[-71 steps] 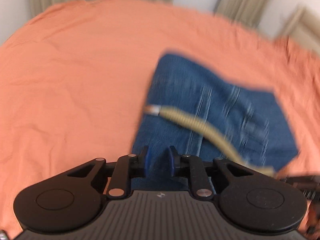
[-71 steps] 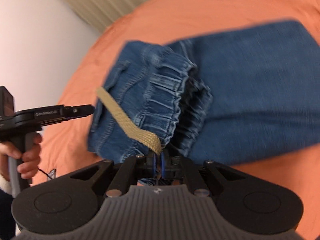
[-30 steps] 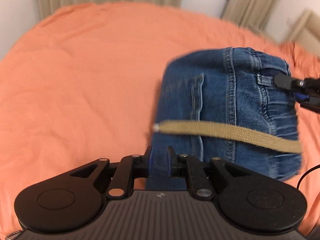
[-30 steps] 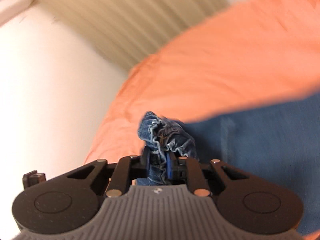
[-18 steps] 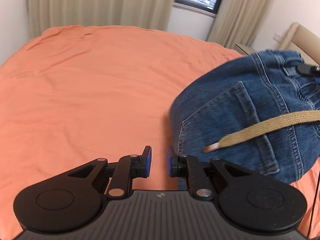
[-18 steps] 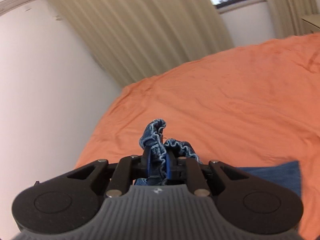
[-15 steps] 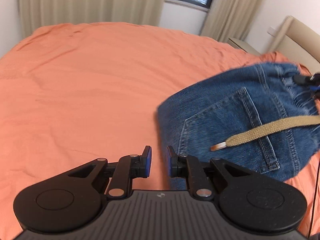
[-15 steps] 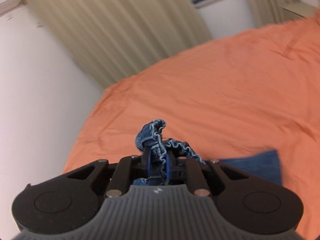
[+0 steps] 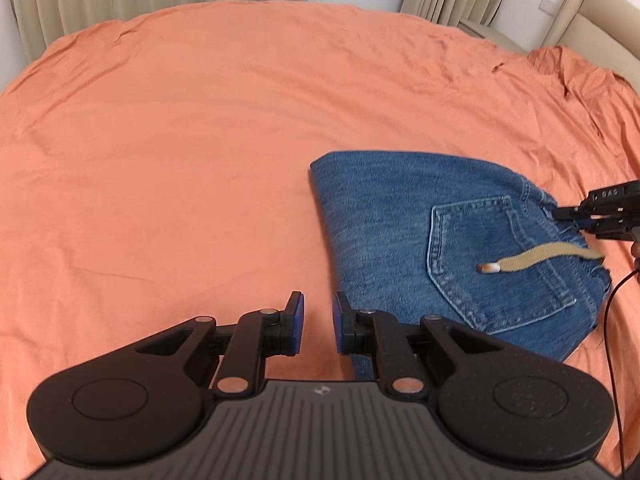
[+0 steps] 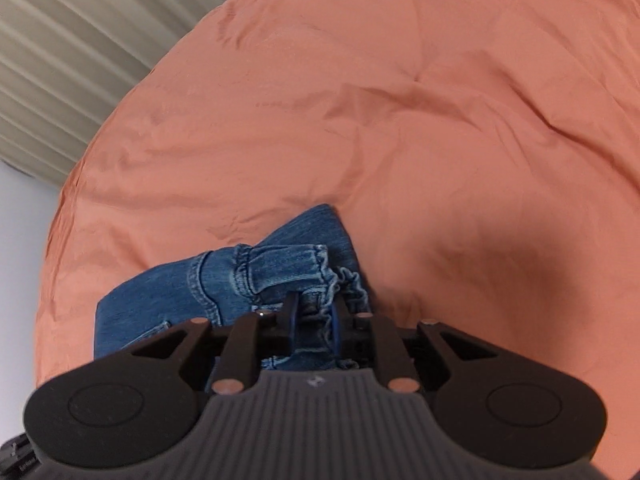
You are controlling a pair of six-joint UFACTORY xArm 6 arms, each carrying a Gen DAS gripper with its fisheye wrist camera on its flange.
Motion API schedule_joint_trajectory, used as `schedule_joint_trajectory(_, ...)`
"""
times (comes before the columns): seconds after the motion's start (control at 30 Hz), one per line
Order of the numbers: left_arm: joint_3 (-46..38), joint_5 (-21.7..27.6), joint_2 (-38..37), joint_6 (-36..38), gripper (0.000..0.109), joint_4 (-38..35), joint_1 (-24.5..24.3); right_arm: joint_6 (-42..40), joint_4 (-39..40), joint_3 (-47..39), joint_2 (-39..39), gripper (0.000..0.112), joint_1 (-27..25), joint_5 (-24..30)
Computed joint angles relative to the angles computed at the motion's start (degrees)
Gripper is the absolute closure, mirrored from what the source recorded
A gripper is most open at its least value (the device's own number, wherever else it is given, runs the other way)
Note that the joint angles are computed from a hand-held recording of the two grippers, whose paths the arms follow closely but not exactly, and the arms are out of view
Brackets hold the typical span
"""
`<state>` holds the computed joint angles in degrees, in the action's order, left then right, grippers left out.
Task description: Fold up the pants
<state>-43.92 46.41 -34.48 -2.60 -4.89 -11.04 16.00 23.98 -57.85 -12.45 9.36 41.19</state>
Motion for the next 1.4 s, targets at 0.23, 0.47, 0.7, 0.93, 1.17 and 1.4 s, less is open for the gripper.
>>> schedule_joint_trajectory(0.23, 3.1, -0.7, -4.4, -1.8, 0.092, 1.0, -2.7, 4.9, -7.4, 11.4, -19.3, 0.075, 0.6, -4.0)
schedule_joint_trajectory(0.47, 8.6, 2.1, -13.5, -4.5, 0.07, 8.3, -10.0, 15.7, -2.2, 29.6, -41.1, 0.064, -0.1, -6.3)
schedule_joint_trajectory(0.7, 13.6, 9.9, -21.8, -9.0, 0.046, 16.8, -17.8, 10.1, 13.4, 36.1, -41.6, 0.071, 0.0, -9.3)
schedule_joint_trajectory(0.93, 16.0, 11.3, -20.5, -18.2, 0.046, 24.5, -23.2, 6.5, 16.4, 37.0, -41.9, 0.081, 1.8, -12.5)
schedule_joint_trajectory(1.17, 14.5, 9.7, -16.2, -22.0, 0.087, 24.6, -23.3, 6.3, 14.4, 38.6, -42.4, 0.09, 3.3, -15.6)
schedule_joint_trajectory(1.4, 9.6, 20.3, -14.9, -14.4, 0.09, 36.3, -31.5, 17.4, -4.3, 37.3, -41.1, 0.101, 5.3, -14.5)
